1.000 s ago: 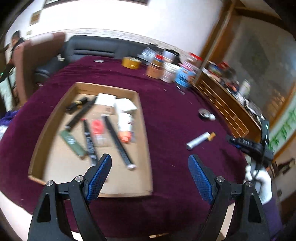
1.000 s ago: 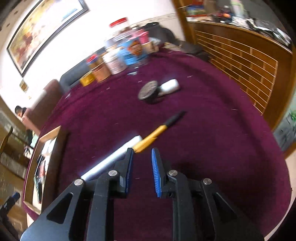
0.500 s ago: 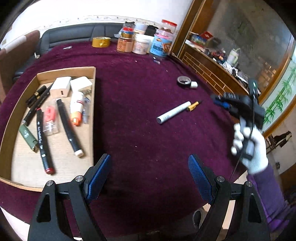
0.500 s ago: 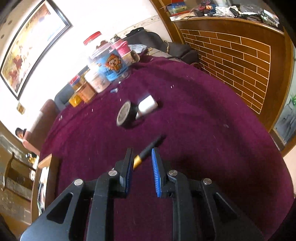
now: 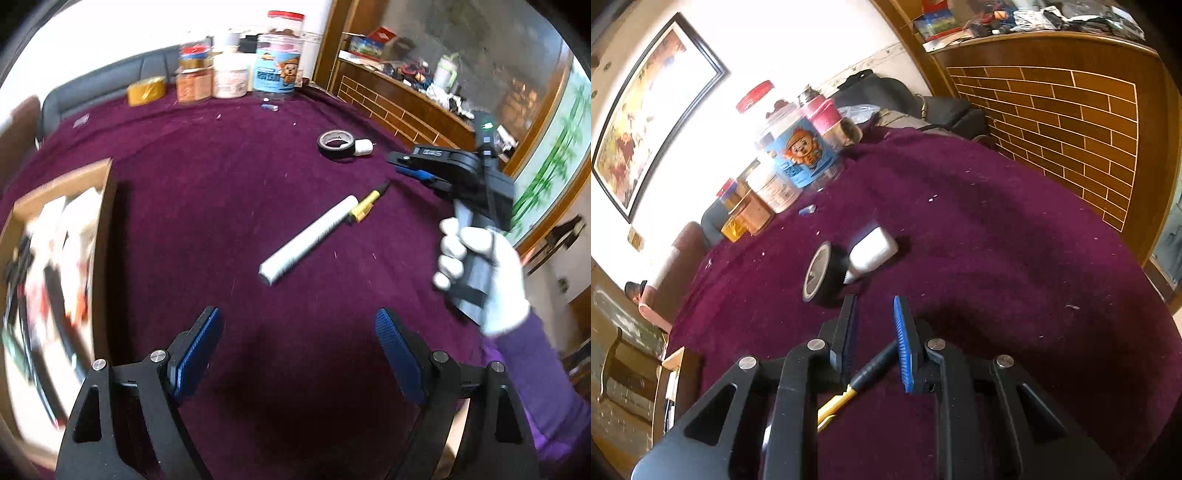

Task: Organize rigid objects
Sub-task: 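Grasp the white marker with left gripper while right tool moves toward the black tape roll, then hold the white marker in left gripper while right gripper grasps the black tape roll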

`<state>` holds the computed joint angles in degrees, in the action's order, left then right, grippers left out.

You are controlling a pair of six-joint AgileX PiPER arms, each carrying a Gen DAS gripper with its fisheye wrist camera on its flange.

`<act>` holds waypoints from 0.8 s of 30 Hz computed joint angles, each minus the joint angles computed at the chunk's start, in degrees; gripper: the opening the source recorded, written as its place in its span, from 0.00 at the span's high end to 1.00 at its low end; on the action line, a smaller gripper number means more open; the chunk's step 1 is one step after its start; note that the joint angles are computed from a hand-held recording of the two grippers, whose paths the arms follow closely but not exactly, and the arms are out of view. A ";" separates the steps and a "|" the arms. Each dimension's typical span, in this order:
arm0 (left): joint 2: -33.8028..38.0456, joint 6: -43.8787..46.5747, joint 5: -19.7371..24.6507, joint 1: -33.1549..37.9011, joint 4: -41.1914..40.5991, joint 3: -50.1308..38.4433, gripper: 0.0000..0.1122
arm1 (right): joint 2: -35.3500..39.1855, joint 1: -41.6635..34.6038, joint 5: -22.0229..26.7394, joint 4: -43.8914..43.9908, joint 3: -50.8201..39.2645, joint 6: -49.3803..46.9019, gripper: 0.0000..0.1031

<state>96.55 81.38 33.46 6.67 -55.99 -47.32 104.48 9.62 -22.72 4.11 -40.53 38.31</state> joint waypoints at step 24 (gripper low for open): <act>13.86 -3.71 -7.48 -8.48 0.64 -11.13 0.71 | 3.70 -4.20 2.14 -21.27 -2.59 21.15 0.80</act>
<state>110.40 77.67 25.98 -1.81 -55.35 -58.45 108.18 5.41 -20.58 -17.16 -43.12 59.45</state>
